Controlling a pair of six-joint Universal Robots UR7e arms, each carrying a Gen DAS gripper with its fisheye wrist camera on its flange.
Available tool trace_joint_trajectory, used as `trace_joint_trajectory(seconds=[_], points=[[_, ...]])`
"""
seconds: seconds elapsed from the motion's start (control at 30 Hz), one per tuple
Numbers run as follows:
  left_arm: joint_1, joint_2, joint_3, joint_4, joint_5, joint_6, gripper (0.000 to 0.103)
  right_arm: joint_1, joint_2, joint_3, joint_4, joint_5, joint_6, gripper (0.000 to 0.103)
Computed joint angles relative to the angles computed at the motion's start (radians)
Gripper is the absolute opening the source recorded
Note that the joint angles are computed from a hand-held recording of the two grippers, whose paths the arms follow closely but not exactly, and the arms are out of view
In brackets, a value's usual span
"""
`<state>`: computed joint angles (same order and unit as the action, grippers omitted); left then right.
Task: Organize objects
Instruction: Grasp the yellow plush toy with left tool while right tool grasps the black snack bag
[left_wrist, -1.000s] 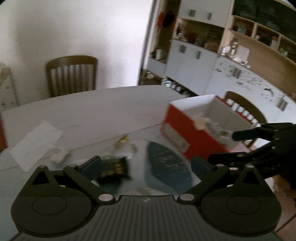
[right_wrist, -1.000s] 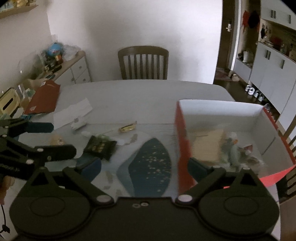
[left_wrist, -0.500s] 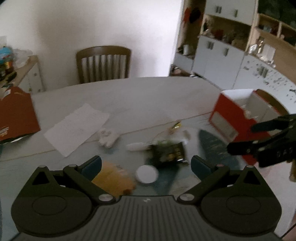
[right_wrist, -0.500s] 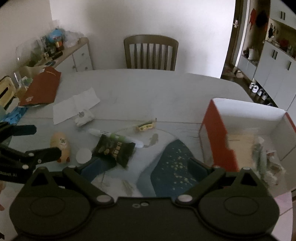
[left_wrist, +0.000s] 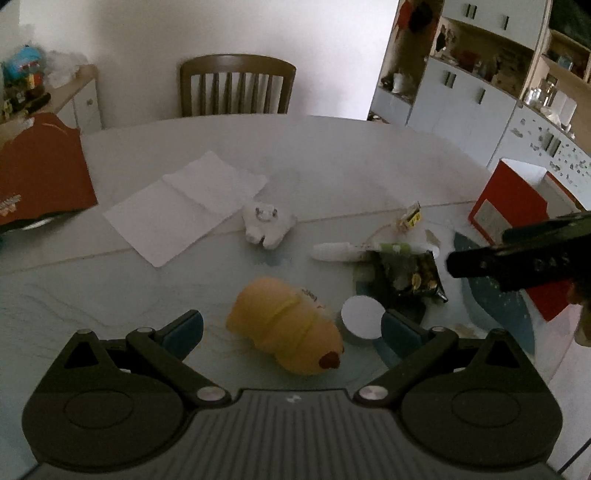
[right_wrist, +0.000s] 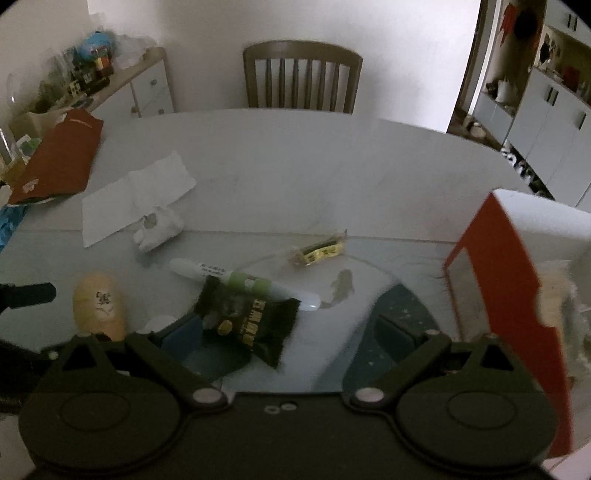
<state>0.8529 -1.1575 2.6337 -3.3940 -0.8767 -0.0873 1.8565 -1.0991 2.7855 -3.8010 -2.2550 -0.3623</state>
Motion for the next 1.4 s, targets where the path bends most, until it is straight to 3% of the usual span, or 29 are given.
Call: trace_joint_trajectory(seconds=[0.3,0.7,0.77,0.97,1.2,1.4], points=[[0.039,0.089,-0.032,-0.055,0.008,0.093,0.103,-0.055,0.115,-0.044,-0.055,0.017,0.042,0.100],[0.072,0.150,-0.048,-0.157,-0.002,0.175,0.102,-0.100,0.188,-0.081,-0.042,0.033,0.071,0.096],[0.072,0.159,-0.045,-0.181,-0.001,0.186,0.097,-0.101,0.194,-0.081,-0.045,0.035,0.070,0.095],[0.073,0.144,-0.038,-0.188,-0.026,0.176,0.076,-0.085,0.201,-0.078,-0.051,0.031,0.066,0.084],[0.057,0.137,-0.037,-0.159,-0.001,0.148,0.072,-0.068,0.173,-0.066,-0.021,0.035,0.070,0.060],[0.037,0.108,-0.041,-0.080,0.030,0.103,0.070,-0.064,0.129,-0.048,0.004,0.030,0.090,0.053]])
